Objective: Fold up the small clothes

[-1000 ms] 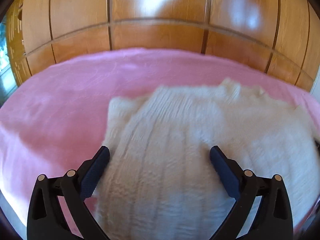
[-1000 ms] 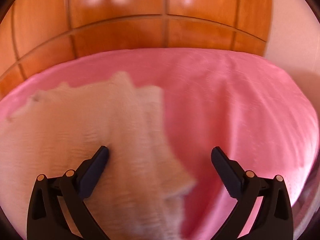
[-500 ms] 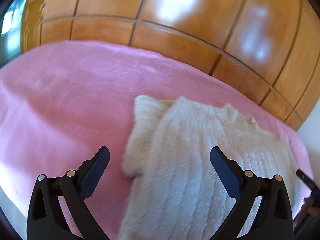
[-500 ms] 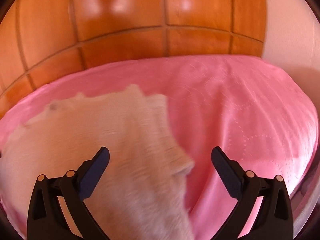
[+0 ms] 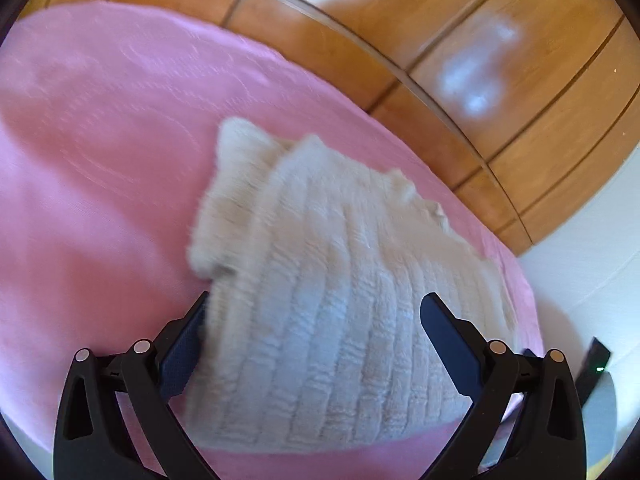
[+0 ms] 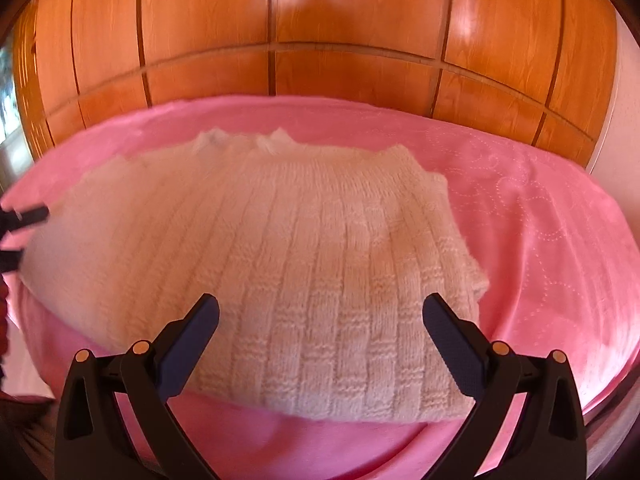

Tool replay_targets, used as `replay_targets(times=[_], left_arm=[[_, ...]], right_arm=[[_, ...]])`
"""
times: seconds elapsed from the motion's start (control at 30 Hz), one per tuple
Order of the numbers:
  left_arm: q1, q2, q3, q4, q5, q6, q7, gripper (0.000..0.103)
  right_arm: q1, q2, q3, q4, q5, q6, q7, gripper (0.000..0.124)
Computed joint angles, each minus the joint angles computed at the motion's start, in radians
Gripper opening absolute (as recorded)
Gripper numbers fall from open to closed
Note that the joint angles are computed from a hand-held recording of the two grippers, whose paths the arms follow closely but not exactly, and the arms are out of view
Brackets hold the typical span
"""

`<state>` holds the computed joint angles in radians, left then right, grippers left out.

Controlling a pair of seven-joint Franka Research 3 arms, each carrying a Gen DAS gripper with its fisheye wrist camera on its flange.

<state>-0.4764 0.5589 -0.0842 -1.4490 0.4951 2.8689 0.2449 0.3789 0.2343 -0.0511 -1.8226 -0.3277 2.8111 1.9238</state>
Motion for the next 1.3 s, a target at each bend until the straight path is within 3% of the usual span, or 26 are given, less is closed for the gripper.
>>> replay_targets(times=[0.07, 0.13, 0.23, 0.4, 0.47, 0.63, 0.77, 0.83, 0.87, 0.9, 1.0, 1.07, 1.17, 1.23, 1.27, 1.3], left_arm=[[0.002, 0.022, -0.012, 0.039, -0.003, -0.044, 0.044, 0.1], [-0.006, 0.038, -0.008, 0.066, 0.001, -0.062, 0.051, 0.1], [0.006, 0.061, -0.031, 0.104, -0.028, -0.085, 0.089, 0.099], [0.011, 0.046, -0.006, 0.054, -0.065, 0.004, 0.011, 0.076], [0.008, 0.037, 0.002, 0.036, -0.064, 0.015, -0.008, 0.073], [-0.023, 0.025, 0.016, 0.045, -0.012, -0.057, 0.006, 0.074], [0.005, 0.025, -0.015, 0.036, -0.024, -0.029, 0.019, 0.074], [0.046, 0.036, -0.069, 0.048, -0.076, -0.028, 0.08, 0.061], [0.064, 0.044, -0.097, 0.057, -0.102, -0.035, 0.124, 0.049], [0.075, 0.047, -0.114, 0.057, -0.124, -0.033, 0.157, 0.045], [0.083, 0.052, -0.121, 0.037, -0.174, 0.009, 0.192, 0.045], [0.08, 0.056, -0.102, 0.012, -0.204, 0.08, 0.156, 0.046], [0.063, 0.08, -0.085, 0.065, -0.206, 0.042, 0.17, 0.046], [0.071, 0.094, -0.102, 0.092, -0.218, 0.026, 0.196, 0.028], [0.085, 0.106, -0.126, 0.108, -0.242, 0.024, 0.219, 0.024], [0.076, 0.106, -0.115, 0.117, -0.242, 0.014, 0.213, 0.021]], right_arm=[[0.019, 0.045, -0.018, 0.04, 0.001, -0.08, -0.04, 0.101], [0.022, 0.04, -0.031, -0.002, -0.056, -0.008, 0.036, 0.101], [0.049, 0.037, -0.062, -0.018, -0.137, 0.02, 0.098, 0.101], [0.024, 0.035, -0.042, -0.024, -0.096, 0.033, 0.075, 0.101], [0.034, 0.029, -0.051, -0.035, -0.109, 0.04, 0.096, 0.101], [0.029, 0.026, -0.047, -0.045, -0.107, 0.059, 0.097, 0.101], [0.024, 0.022, -0.045, -0.055, -0.093, 0.076, 0.086, 0.101], [0.022, 0.022, -0.044, -0.058, -0.085, 0.083, 0.078, 0.101], [0.021, 0.021, -0.044, -0.061, -0.08, 0.087, 0.074, 0.101], [0.022, 0.021, -0.045, -0.06, -0.078, 0.086, 0.072, 0.101], [0.021, 0.019, -0.044, -0.063, -0.065, 0.09, 0.061, 0.101], [0.019, 0.019, -0.043, -0.064, -0.057, 0.093, 0.053, 0.101], [0.021, 0.019, -0.045, -0.065, -0.051, 0.094, 0.049, 0.101], [0.021, 0.019, -0.045, -0.066, -0.048, 0.095, 0.045, 0.101], [0.021, 0.018, -0.045, -0.067, -0.045, 0.096, 0.043, 0.101], [0.021, 0.018, -0.044, -0.067, -0.042, 0.096, 0.041, 0.101]])
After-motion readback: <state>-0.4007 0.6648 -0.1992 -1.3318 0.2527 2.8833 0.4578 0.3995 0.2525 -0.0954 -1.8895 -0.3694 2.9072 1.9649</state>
